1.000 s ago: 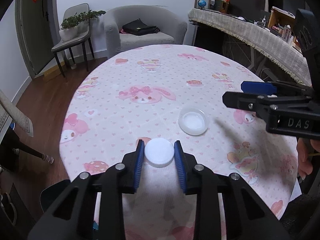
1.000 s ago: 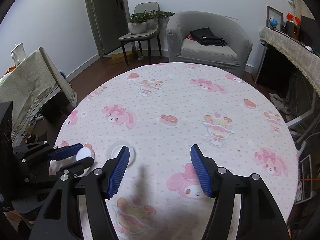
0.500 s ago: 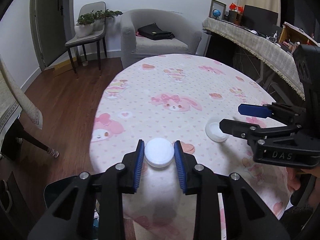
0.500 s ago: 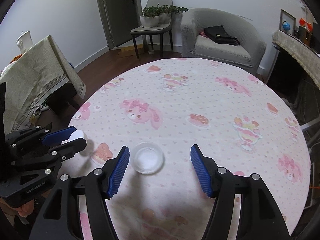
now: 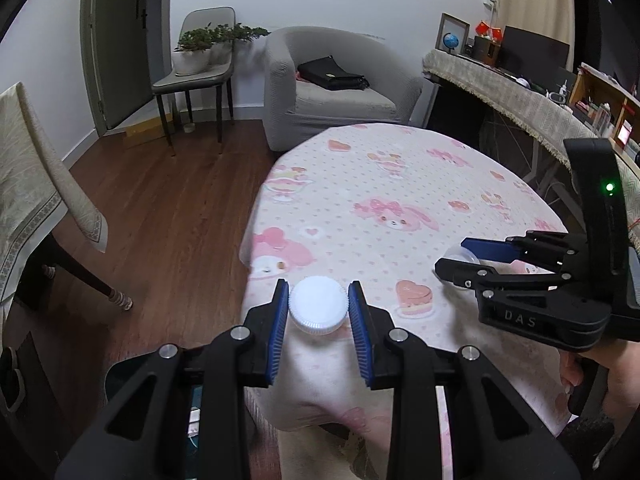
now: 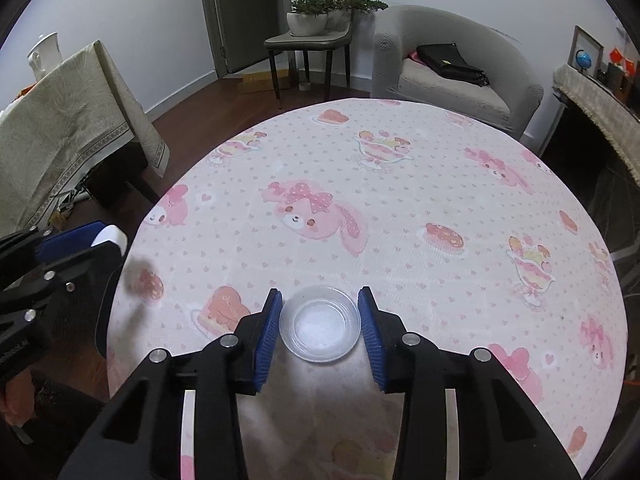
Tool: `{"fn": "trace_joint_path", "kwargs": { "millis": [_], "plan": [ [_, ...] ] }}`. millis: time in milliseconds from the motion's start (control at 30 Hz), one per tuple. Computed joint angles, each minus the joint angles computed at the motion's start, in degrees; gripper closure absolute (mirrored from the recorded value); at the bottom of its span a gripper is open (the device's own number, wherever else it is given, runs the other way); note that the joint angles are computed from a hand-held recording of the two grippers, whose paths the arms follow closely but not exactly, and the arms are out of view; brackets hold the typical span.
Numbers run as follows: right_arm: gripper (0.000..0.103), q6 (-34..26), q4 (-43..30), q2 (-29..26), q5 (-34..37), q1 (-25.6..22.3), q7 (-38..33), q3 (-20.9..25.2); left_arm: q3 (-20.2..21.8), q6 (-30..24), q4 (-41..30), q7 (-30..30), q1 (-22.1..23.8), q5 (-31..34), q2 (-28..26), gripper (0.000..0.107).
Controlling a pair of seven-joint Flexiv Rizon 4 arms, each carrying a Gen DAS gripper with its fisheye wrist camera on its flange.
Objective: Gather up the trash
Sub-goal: 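Carry the white cap over the teal bin while the right tool carries the clear lid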
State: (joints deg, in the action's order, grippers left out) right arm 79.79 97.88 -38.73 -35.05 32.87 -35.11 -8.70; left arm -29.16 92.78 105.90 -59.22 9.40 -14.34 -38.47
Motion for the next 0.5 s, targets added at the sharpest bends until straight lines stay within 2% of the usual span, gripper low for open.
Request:
{"fn": "trace_joint_path", "kwargs": {
  "millis": [500],
  "plan": [
    [0.063, -2.4, -8.5, -4.0, 1.6, 1.0, -4.0, 3.7, -1.9, 2.0, 3.8, -1.3, 6.3, 1.1, 2.2, 0.074]
  ]
}}
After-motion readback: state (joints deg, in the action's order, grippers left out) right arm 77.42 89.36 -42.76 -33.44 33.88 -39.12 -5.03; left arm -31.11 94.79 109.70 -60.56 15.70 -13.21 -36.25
